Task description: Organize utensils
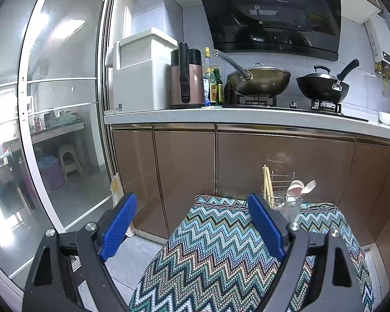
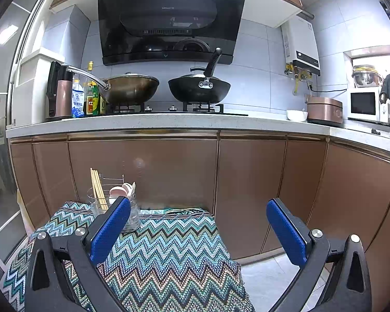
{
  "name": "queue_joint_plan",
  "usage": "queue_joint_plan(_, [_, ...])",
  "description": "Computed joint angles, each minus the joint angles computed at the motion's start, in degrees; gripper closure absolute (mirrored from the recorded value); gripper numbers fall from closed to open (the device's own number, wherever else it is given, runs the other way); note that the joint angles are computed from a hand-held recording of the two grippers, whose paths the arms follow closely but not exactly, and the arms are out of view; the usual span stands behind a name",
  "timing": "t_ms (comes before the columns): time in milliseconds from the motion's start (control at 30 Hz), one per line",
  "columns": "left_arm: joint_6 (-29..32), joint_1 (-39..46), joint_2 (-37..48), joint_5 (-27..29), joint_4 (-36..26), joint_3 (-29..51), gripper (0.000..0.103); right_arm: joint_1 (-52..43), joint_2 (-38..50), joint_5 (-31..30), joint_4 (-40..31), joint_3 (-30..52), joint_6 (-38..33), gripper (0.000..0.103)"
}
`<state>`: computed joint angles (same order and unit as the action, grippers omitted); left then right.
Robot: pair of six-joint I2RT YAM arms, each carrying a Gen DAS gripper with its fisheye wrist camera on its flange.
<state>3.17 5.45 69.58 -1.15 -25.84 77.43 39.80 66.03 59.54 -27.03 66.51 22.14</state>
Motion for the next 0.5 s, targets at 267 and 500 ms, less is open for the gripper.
queue_joint_plan(267, [-0.3, -0.3, -0.2, -0.2, 0.1, -0.1, 0.016, 0.3, -0.2, 0.5, -0.1, 0.3, -0.5, 0.0])
queue_joint_plan(500, [-0.3, -0.2, -1.6, -0.1, -0.1, -0.2, 0.016, 1.3, -0.7, 1.5, 0.0, 0.5, -1.3, 0.0])
